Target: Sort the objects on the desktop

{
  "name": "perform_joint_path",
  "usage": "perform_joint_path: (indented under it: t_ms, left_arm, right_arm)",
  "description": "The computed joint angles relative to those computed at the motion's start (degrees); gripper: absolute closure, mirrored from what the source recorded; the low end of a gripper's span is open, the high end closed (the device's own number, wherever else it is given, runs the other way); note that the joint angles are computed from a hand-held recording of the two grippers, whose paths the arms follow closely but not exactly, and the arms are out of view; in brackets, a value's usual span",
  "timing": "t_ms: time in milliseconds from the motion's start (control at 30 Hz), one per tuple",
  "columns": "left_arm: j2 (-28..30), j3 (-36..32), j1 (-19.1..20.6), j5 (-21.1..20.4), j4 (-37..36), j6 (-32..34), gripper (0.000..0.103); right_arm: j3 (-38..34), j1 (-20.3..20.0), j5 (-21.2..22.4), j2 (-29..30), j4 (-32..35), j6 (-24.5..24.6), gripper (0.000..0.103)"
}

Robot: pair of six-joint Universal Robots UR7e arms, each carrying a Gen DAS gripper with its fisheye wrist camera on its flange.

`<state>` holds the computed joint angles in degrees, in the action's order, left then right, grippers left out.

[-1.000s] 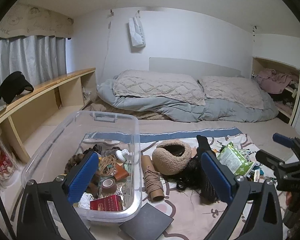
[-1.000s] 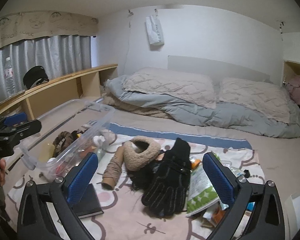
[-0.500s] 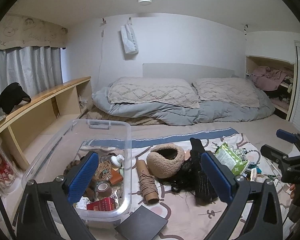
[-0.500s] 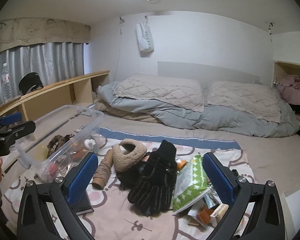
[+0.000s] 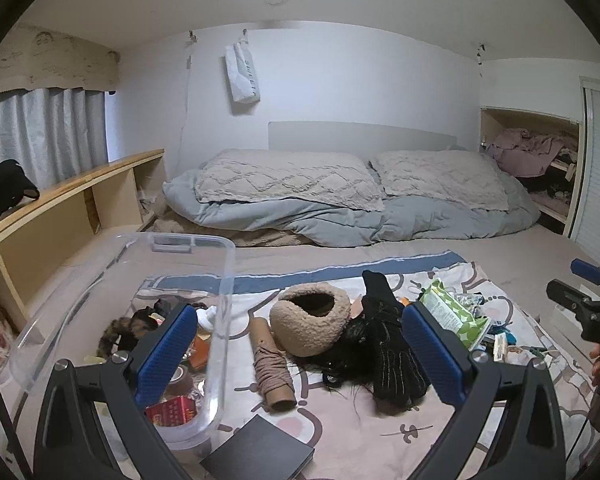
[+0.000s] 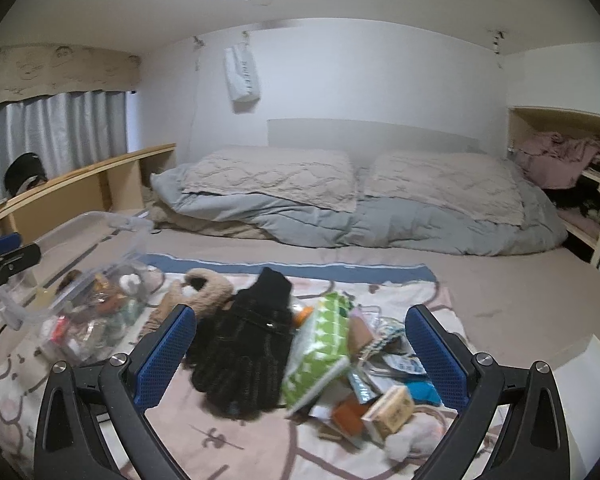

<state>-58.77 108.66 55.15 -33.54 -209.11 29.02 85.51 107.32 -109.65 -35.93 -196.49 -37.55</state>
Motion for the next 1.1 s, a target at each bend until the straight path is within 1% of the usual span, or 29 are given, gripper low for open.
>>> perform_joint_path:
  t_ms: [133,267,333,467,500,533,567,633,700,767,967,1100]
  left_arm:
    - [0.85,-0.71,0.82,-1.25,1.97,-0.53,0.0]
    - [1.33,-1.22,1.53,-2.37,4.45,-1.42,0.0]
    - [1.47,-1.4,1.78,-2.9,4.96,-1.36,0.0]
    - [1.53,-1.97,2.34,-4.19,6.42,-2.24,0.0]
    - [1.49,-2.02,2.43,-4.46,6.73,-2.56,0.0]
    - [1.43,-2.1,2.52,-4.77,7.17,-2.96,0.0]
    - [1.45,-2.18,2.58,-5.02,7.48,-3.27,0.0]
    - [1.41,-2.27,2.68,-5.4,8.19,-3.66,0.0]
    - [1.42,-2.25,2.71,-5.53,8.27,-3.4,0.0]
    - [1.61,-2.32,2.78,-5.57,8.17,-2.81,0.0]
    - [1.68,-2.62,3.26,-5.62,8.7,-2.21,0.0]
    - [1.72,-2.97,3.7,-5.53,9.28,-2.32,0.0]
  right_arm:
    - [-1.37,-1.51,-2.99,0.46,2.2,0.22,0.0]
    - [-3.23,-3.28,-7.26,1.19,4.57,1.1,0.0]
    - [-4.24,-4.51,-8.92,1.24,6.98,2.84,0.0]
    - [-6.07,-7.45,-12.26,1.27,11.1,8.86,0.0]
    - [-6.86,-8.27,-13.31,1.59,12.12,10.32,0.005]
    - [-7.6,-8.96,-14.58,1.97,13.09,11.47,0.018]
    - [-8.44,-9.5,-15.82,2.31,14.56,12.78,0.024]
    - [-9.54,-11.35,-16.08,2.22,20.2,17.99,0.035]
    - [-10.22,-12.34,-16.63,2.55,22.6,20.47,0.044]
    - [-11.38,-13.25,-17.51,3.36,24.32,21.57,0.046]
    - [-14.68,-14.38,-18.85,5.9,29.14,22.26,0.046]
    - [-17.82,-14.34,-24.03,8.52,31.15,22.11,0.046]
